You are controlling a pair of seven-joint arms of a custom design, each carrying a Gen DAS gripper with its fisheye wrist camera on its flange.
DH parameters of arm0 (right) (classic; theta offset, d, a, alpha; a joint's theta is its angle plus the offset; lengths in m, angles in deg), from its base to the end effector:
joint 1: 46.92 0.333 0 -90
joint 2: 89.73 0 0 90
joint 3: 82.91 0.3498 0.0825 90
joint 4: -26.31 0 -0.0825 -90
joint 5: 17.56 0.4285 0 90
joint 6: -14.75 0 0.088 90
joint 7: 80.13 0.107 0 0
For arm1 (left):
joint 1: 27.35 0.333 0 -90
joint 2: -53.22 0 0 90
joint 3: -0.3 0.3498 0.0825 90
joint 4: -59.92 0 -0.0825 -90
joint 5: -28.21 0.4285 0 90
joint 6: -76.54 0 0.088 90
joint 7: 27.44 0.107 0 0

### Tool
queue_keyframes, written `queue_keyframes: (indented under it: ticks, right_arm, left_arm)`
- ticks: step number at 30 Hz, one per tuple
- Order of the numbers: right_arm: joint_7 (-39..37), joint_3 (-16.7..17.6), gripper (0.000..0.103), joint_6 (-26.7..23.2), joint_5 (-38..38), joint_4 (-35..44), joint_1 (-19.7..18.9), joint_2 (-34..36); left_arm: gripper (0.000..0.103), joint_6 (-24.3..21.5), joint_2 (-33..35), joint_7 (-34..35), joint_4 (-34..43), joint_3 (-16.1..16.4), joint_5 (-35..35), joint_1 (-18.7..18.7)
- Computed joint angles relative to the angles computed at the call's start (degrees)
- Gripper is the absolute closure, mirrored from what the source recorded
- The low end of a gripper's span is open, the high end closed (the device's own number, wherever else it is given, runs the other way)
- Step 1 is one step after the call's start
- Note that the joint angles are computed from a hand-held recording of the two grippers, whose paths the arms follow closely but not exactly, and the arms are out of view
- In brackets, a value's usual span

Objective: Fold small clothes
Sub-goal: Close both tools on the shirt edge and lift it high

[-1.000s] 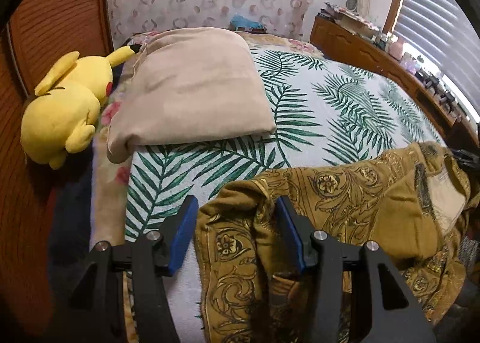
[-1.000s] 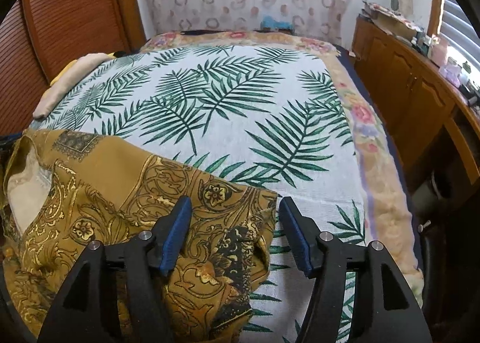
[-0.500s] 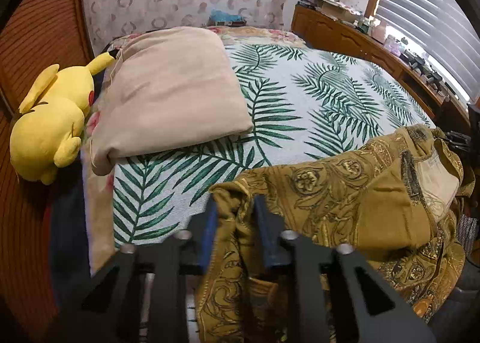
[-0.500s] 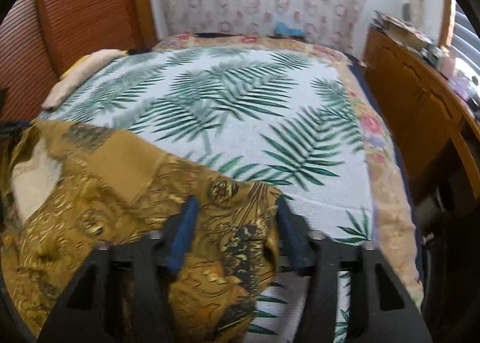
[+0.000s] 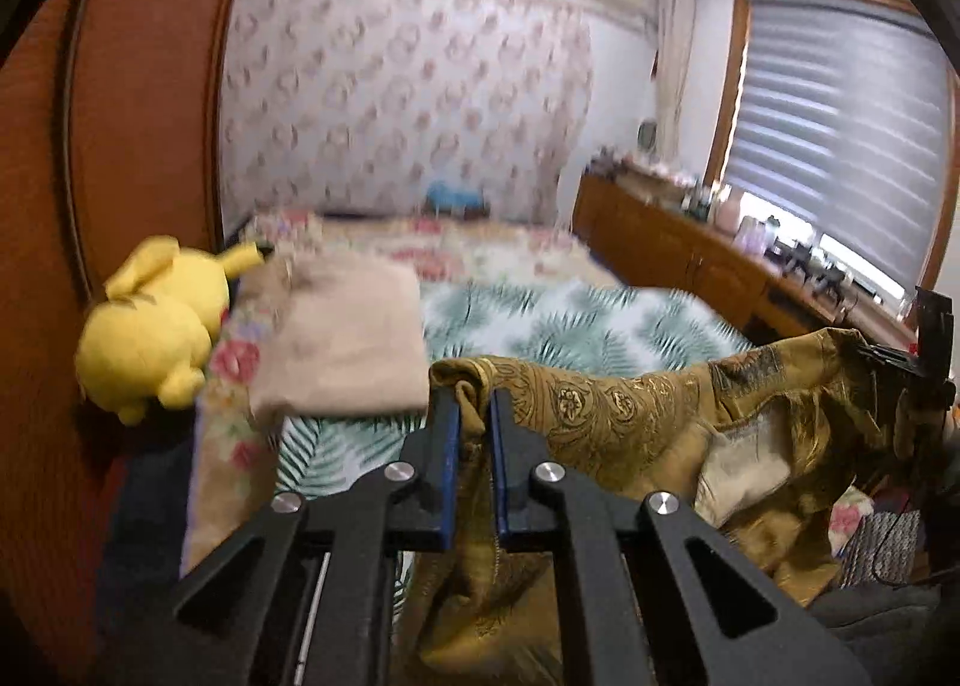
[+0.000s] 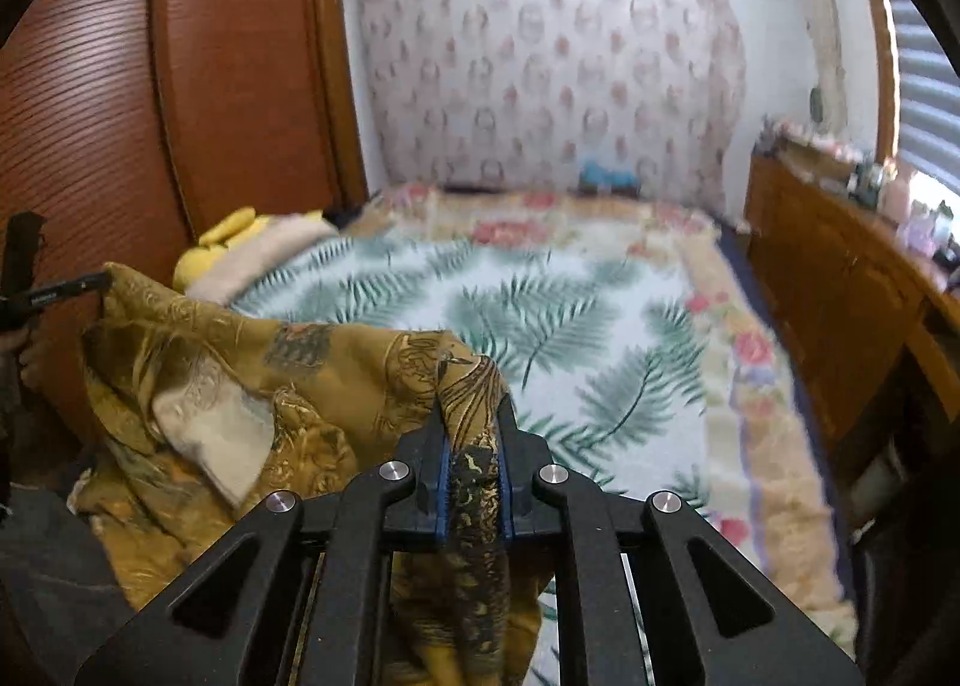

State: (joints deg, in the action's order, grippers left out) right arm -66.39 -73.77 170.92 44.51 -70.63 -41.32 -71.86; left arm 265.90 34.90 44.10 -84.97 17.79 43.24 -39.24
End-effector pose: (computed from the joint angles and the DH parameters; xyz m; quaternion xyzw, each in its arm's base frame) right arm 0.7245 0.1425 0.4965 -0.7939 0.3704 -0.1938 0.4417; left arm 0.4966 0.0323 0.5233 -0.6571 0.5496 -0.4006 0.3249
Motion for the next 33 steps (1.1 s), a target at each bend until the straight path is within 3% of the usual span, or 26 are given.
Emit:
queue_keyframes:
  ticks: [4, 7, 10, 13, 17, 20, 27, 33]
  right_arm:
    - [-5.2, 0.5, 0.095, -0.6, 8.0, -1.9, -1.4, -5.3]
    - [-7.4, -1.2, 0.095, -1.2, 12.6, -2.0, -0.9, -8.5]
    - [-9.4, -3.0, 0.095, -1.7, 15.3, -2.3, 0.1, -11.8]
    - [-11.8, -4.6, 0.095, -2.0, 16.8, -2.7, 1.5, -14.7]
    - [-13.5, -6.1, 0.095, -2.1, 17.5, -1.5, 3.2, -17.1]
    - [-16.6, -6.8, 0.095, -0.8, 19.2, 0.7, 4.2, -18.1]
    - [-22.7, -7.5, 0.095, 1.8, 22.6, 7.2, 5.6, -18.6]
    - [-20.9, -6.8, 0.095, 4.9, 17.7, 12.7, 6.0, -15.5]
  left_arm:
    - [0.097, 2.2, -4.7, 0.2, -0.7, -6.6, 1.0, 6.4]
    - [0.097, 4.7, -7.3, -0.1, -0.6, -5.5, 2.9, 5.4]
    - [0.097, 6.2, -9.8, -0.3, 0.1, -7.5, 4.4, 7.9]
    - [0.097, 5.5, -10.8, -0.4, 2.1, -6.3, 6.3, 7.1]
    - [0.097, 4.9, -11.3, 0.6, 5.3, -7.2, 7.1, 8.5]
    - [0.097, 7.1, -11.8, 1.6, 6.7, -10.4, 7.0, 12.3]
    - [0.097, 8.8, -11.3, 1.9, 11.3, -11.4, 7.6, 14.6]
    - [0.097, 8.4, -6.3, 2.1, 17.6, -14.3, 6.4, 18.7]
